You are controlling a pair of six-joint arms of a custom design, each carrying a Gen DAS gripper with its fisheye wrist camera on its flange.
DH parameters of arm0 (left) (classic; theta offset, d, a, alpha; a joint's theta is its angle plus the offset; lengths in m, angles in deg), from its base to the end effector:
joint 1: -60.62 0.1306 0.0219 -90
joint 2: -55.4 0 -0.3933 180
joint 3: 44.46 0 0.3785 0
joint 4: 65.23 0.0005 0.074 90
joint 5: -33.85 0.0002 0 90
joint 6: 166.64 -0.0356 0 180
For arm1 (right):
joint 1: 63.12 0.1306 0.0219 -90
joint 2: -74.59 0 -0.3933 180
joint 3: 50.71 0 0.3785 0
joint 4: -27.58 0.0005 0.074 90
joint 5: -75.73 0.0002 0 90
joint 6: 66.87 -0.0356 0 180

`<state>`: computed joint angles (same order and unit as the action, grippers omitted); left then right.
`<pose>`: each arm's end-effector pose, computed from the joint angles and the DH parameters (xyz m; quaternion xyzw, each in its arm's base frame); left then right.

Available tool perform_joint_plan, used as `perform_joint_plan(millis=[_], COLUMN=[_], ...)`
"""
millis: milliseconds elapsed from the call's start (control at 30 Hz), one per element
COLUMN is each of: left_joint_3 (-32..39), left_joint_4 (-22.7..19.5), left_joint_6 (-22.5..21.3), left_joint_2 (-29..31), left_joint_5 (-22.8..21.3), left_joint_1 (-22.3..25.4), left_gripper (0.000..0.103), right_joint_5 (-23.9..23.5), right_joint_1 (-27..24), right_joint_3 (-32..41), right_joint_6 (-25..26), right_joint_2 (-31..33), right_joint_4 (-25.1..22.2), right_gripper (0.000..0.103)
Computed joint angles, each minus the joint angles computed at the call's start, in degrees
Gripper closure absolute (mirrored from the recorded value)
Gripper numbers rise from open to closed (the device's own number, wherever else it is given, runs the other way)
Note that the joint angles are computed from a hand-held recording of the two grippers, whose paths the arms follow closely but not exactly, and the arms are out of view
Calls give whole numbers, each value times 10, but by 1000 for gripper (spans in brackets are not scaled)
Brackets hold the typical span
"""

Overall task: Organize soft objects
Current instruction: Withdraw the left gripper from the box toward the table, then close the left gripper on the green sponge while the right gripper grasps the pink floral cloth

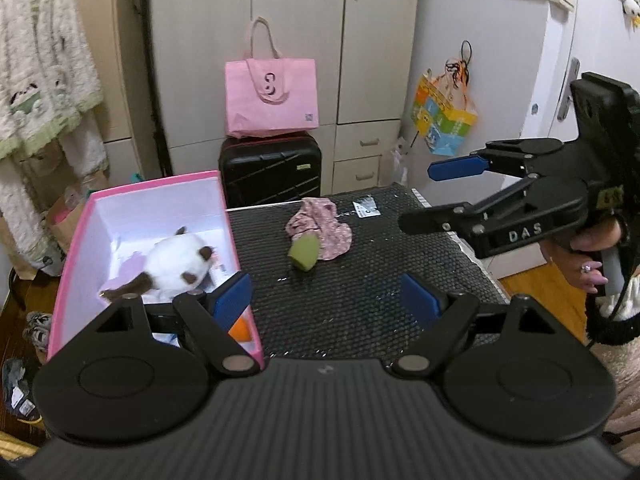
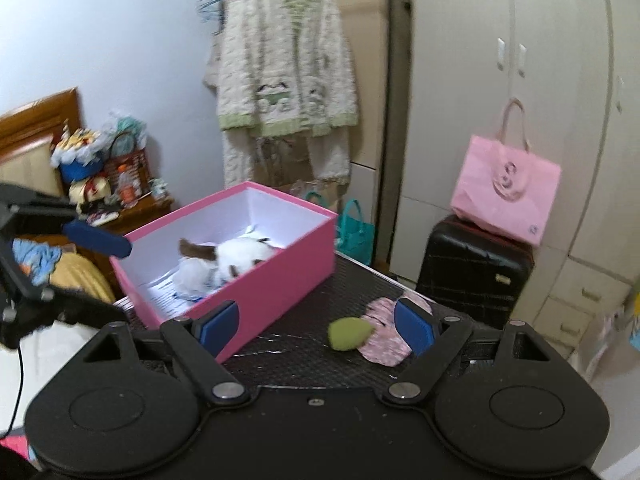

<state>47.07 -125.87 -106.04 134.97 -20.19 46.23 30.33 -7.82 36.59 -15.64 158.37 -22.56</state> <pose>0.3712 -0.1173 0.5185 0.4329 0.7852 -0.2425 0.3704 0.2630 0.3350 0.4725 0.0152 0.8709 0.0099 0.4911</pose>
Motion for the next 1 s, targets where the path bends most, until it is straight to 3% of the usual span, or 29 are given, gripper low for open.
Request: perform_joint_plan(millis=[133, 367, 500, 600, 833, 1000], left_joint_3=[-22, -80, -86, -101, -121, -112], left_joint_4=[53, 176, 210, 262, 354, 376], left_joint_6=[30, 64, 92, 124, 201, 227], left_joint_2=[0, 4, 25, 39, 88, 131], left_joint_5=[-50, -129, -127, -143, -198, -245], left_joint_1=[-44, -105, -124, -139, -166, -180], left_gripper=[20, 21, 21, 22, 24, 33], right_joint_5=[-10, -58, -67, -78, -168, -223], right_joint_1=[-22, -86, -118, -139, -204, -233], right_joint_3=[-73, -139, -166, -189, -228, -218], right_joint_6=[56, 77, 93, 104, 109, 127], right_joint_2=[-38, -64, -70, -74, -67, -33], right_joint_4=[95, 159, 189, 226, 319, 333], right_gripper=[14, 13, 13, 13, 13, 13])
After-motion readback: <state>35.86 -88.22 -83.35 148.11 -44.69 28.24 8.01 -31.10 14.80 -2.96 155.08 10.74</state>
